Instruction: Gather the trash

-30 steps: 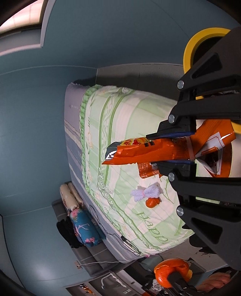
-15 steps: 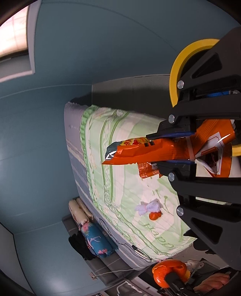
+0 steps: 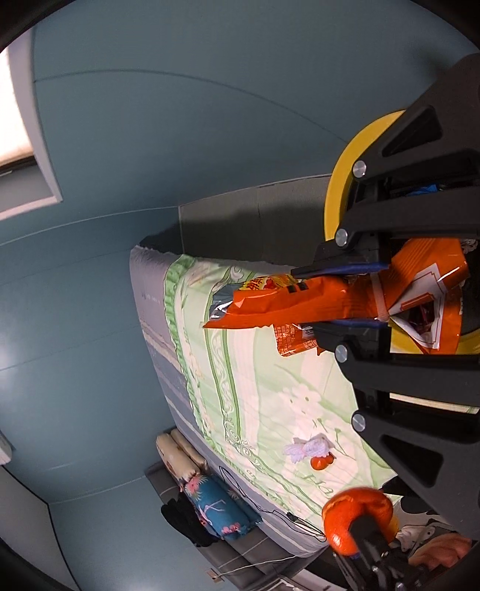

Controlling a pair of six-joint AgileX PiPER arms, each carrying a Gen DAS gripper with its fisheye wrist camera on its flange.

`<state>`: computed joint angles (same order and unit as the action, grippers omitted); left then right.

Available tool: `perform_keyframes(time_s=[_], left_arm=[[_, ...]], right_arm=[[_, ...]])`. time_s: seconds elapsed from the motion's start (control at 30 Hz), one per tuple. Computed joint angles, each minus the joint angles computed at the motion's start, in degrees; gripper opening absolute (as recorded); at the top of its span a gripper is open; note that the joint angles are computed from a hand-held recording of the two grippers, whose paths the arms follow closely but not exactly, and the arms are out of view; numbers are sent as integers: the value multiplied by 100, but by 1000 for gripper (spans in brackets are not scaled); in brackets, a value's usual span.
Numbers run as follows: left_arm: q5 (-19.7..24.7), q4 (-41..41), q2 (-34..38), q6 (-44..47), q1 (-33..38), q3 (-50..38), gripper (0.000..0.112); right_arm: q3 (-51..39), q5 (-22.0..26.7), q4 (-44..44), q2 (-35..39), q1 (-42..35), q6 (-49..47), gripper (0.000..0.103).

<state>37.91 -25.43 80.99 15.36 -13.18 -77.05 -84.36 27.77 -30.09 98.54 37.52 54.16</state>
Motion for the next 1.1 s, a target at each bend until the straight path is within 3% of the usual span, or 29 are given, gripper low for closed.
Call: perform_keyframes(time_s=[0.23, 0.63, 1.1], left_arm=[[8, -255, 579, 185, -373, -231, 35], [62, 41, 1324, -79, -1005, -447, 35], [179, -129, 1660, 44, -1148, -402, 36]], right_arm=[[387, -65, -393, -114, -82, 439, 17], [738, -312, 838, 104, -610, -450, 17], [478, -40, 1629, 465, -745, -1141, 18]])
